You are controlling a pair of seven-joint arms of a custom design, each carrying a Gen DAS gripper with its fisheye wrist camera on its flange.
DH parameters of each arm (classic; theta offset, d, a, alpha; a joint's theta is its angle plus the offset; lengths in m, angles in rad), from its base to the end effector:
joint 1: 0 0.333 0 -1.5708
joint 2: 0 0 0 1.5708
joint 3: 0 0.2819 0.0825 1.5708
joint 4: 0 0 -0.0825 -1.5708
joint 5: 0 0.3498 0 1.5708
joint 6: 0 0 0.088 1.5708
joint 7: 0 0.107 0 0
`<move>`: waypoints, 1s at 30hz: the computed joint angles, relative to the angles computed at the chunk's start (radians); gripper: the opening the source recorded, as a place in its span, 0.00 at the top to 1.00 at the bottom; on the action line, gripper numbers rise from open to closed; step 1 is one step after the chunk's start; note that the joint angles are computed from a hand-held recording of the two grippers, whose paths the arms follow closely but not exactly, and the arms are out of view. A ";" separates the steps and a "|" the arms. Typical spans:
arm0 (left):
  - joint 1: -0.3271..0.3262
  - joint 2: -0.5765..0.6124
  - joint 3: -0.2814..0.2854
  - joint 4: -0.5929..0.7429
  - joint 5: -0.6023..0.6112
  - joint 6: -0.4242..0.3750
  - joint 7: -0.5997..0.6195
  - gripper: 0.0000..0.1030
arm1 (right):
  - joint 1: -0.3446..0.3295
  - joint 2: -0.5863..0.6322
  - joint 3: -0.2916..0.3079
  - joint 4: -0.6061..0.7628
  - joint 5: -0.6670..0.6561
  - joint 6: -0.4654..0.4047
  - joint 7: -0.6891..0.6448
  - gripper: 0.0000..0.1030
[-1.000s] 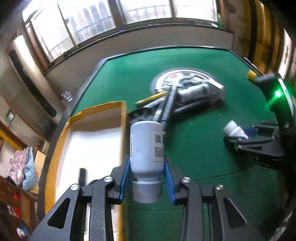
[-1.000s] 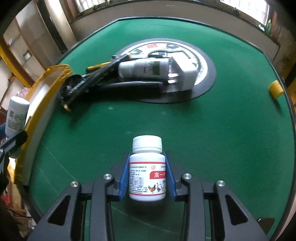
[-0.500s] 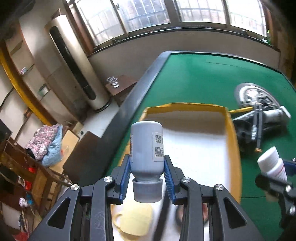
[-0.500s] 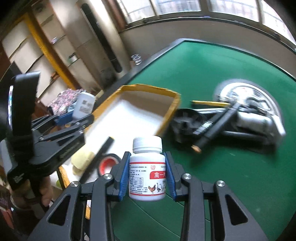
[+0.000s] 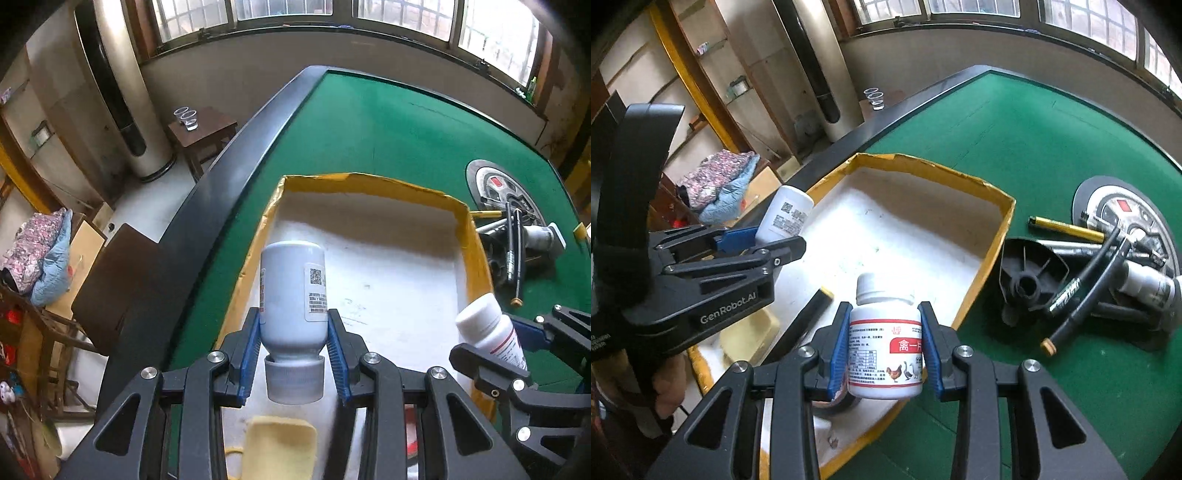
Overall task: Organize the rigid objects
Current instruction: 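Carry both white bottles to the tray and release them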
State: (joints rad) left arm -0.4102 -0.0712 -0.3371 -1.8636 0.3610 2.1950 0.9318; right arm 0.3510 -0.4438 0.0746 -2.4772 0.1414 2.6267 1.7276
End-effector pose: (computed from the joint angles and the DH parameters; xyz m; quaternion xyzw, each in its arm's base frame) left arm 0.4056 -0.3655 0.5600 -0.5861 0.7670 -0.1769 0.1921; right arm 0.3977 0.1790 0.5006 -0.7306 0.6162 -0.1078 0.2736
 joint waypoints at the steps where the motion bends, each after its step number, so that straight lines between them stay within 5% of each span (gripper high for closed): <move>1: 0.002 0.005 0.006 0.003 -0.024 0.003 0.022 0.65 | -0.003 0.014 0.006 0.009 -0.008 0.004 0.003 0.66; 14: 0.010 0.096 0.031 0.076 -0.165 -0.065 0.174 0.65 | -0.010 0.160 0.043 0.113 -0.108 -0.029 0.036 0.66; 21: 0.020 0.057 0.037 0.018 -0.232 -0.015 0.198 0.64 | -0.015 0.190 0.068 0.132 -0.196 -0.030 0.095 0.66; 26: 0.028 0.010 0.041 -0.025 -0.276 0.010 0.222 0.52 | 0.029 0.132 0.023 0.077 -0.091 0.021 0.031 0.51; 30: 0.031 -0.047 0.034 -0.062 -0.287 0.050 0.210 0.46 | 0.072 0.011 -0.021 -0.015 0.032 0.082 -0.050 0.50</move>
